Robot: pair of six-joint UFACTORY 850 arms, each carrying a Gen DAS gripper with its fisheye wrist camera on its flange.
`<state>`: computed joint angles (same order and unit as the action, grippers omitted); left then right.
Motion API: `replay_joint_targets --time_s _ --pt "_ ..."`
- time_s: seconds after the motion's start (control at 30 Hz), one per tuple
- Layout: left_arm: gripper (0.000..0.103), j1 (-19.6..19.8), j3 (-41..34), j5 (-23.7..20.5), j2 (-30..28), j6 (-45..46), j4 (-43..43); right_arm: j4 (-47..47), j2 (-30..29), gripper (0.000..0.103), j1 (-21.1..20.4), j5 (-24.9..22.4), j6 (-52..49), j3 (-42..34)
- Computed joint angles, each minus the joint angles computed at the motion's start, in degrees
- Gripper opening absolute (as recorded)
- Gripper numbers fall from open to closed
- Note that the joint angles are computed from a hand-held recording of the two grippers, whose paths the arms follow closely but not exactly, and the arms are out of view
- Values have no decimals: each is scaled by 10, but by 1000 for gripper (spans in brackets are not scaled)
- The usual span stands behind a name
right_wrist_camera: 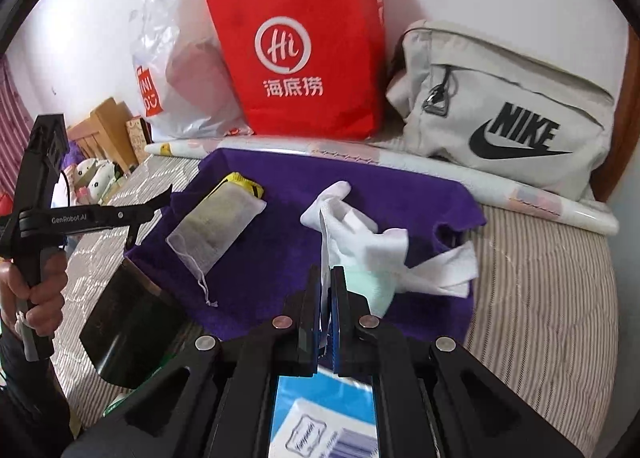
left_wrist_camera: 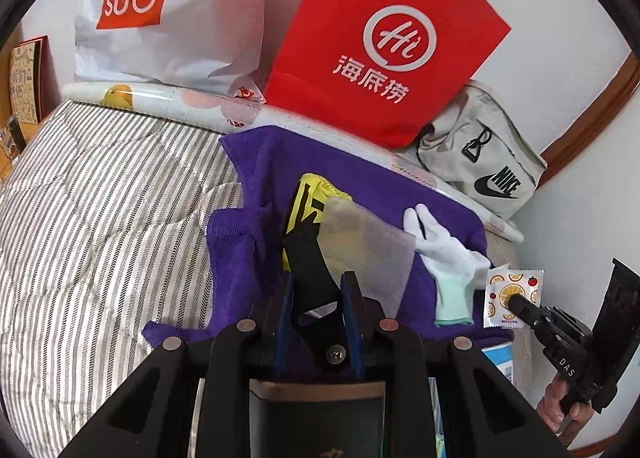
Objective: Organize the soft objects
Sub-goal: 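Carry the packet with the right gripper to the towel while the left moves over it, then open the right gripper to drop the fruit-print packet on the towel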
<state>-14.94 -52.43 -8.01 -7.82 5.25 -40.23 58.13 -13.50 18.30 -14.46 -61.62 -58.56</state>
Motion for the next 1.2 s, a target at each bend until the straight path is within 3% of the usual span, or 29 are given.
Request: replay_joint_targets --time_s 0.6,0.8,0.83,0.9,0.97,1.1,1.2 --pt "27 1 -30 -30 -52 -73 77 -100 -63 5 4 -33 99 -44" --pt "28 4 -32 -43 -53 1 8 -150 -65 6 10 -24 139 -46" --pt "31 5 -32 -48 -52 17 -8 -165 -65 9 11 -23 153 -46" --pt "49 4 -30 -47 -48 15 -7 -189 -63 23 11 -18 175 -45" --pt "52 0 -22 -36 -38 2 9 -209 -57 49 12 -4 194 -39" --pt "53 -11 -15 -32 -20 -130 150 -202 -35 51 12 16 185 -20" --pt "53 -14 -4 -31 -2 -150 170 -233 -20 52 11 26 222 -10"
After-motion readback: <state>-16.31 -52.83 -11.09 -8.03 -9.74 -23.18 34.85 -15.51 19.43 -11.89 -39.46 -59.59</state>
